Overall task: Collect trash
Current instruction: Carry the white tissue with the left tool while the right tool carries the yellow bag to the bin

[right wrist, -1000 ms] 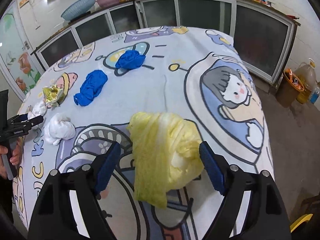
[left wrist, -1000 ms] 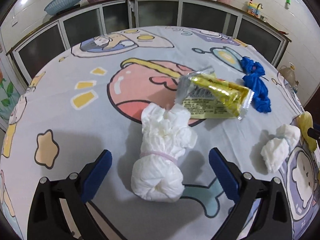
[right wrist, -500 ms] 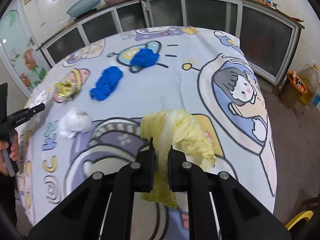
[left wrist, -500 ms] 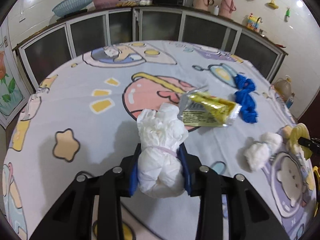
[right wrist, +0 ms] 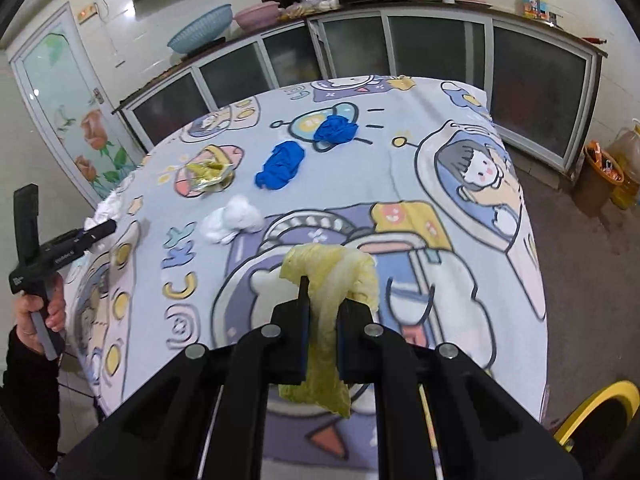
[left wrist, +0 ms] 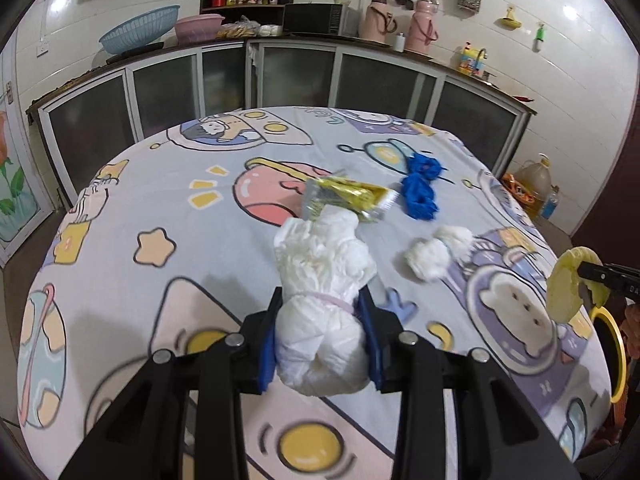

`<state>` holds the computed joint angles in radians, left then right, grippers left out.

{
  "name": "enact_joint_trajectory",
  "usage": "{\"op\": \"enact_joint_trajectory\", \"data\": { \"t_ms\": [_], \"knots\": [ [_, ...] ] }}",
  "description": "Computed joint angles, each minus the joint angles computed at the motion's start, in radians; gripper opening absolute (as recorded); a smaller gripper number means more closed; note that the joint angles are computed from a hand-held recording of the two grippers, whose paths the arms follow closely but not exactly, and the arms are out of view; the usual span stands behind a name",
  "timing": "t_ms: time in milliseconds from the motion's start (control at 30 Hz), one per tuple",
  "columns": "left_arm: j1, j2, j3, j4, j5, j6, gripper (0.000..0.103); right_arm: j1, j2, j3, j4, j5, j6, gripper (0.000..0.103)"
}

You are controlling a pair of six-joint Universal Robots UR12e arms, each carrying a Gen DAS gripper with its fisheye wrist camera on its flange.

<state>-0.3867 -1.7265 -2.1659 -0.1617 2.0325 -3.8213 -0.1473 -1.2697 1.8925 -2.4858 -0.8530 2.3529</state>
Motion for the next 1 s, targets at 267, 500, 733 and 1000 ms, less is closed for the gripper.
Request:
{"op": "enact_joint_trajectory", "data": {
  "t_ms": [267, 500, 733, 1000],
  "knots": [
    [-0.052, -0.010, -0.003, 0.009, -0.026, -0.014, 0.033, -0.051, -0.041, 0.054, 0.043, 0.032, -0.045, 0.010],
    [-0.093, -0.038, 0.027, 0.011, -0.046, 0.009, 0.033, -0.110, -0.064, 0.085, 0.069, 0.063, -0.055, 0.010],
    [-0.123, -0.087, 0.103, 0.016, -0.076, 0.083, 0.033, -0.180, -0.083, 0.107, 0.038, 0.099, -0.029, 0.010],
    [-0.157, -0.182, 0.244, 0.029, -0.153, 0.208, 0.033, -0.267, -0.090, 0.121, -0.058, 0.111, 0.042, 0.010]
  ]
}}
